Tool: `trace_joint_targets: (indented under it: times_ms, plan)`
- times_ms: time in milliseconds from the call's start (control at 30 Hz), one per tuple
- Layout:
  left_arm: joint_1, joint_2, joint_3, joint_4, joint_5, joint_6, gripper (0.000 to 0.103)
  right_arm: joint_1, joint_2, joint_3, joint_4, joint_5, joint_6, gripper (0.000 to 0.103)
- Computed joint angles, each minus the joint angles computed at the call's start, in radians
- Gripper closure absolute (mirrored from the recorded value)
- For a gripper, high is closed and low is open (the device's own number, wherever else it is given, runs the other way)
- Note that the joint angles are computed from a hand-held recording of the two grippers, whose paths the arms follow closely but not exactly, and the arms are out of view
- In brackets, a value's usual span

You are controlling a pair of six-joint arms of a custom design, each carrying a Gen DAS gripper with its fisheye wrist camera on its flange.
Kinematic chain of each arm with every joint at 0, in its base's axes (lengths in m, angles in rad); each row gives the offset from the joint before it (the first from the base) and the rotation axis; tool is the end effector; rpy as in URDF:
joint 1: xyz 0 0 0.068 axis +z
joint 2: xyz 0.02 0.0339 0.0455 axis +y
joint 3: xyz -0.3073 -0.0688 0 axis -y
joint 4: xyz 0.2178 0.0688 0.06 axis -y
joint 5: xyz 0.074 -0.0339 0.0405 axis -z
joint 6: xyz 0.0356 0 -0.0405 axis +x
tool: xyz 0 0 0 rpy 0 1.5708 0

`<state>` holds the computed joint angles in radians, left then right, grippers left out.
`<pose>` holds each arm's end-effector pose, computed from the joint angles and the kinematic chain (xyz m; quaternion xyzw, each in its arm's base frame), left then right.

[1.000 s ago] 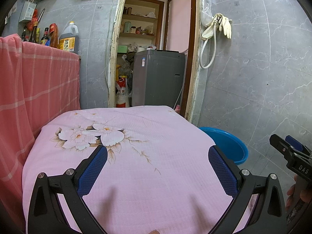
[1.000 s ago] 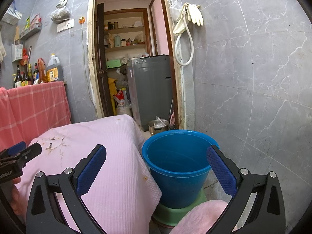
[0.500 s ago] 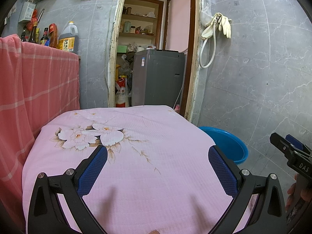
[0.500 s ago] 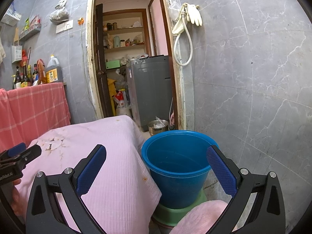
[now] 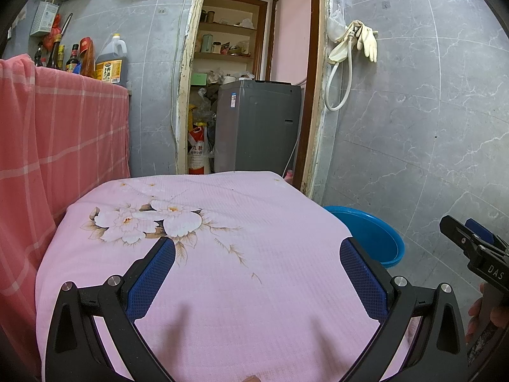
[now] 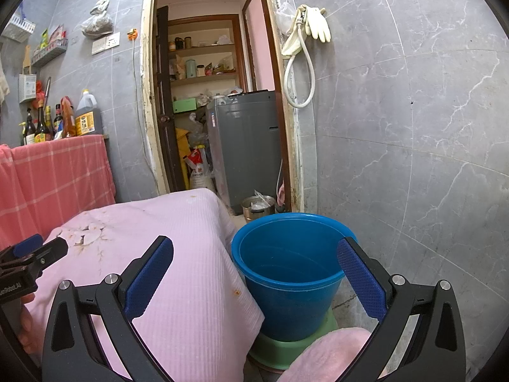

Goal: Collect trash

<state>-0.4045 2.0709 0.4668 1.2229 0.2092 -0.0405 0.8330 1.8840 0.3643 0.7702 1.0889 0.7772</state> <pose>0.2923 -0.1332 0.1230 0.2066 0.7995 -0.2073 0.5245 0.1928 0.1652 0.1297 0.1848 0.7898 -0.0829 0.5790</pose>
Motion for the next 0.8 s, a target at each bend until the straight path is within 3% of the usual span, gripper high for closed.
trace_joint_targets:
  times_ms: [800]
  plan:
    - [0.008, 0.000, 0.002, -0.003, 0.008, 0.004, 0.002, 0.001, -0.011, 0.009, -0.026, 0.004, 0.010, 0.000]
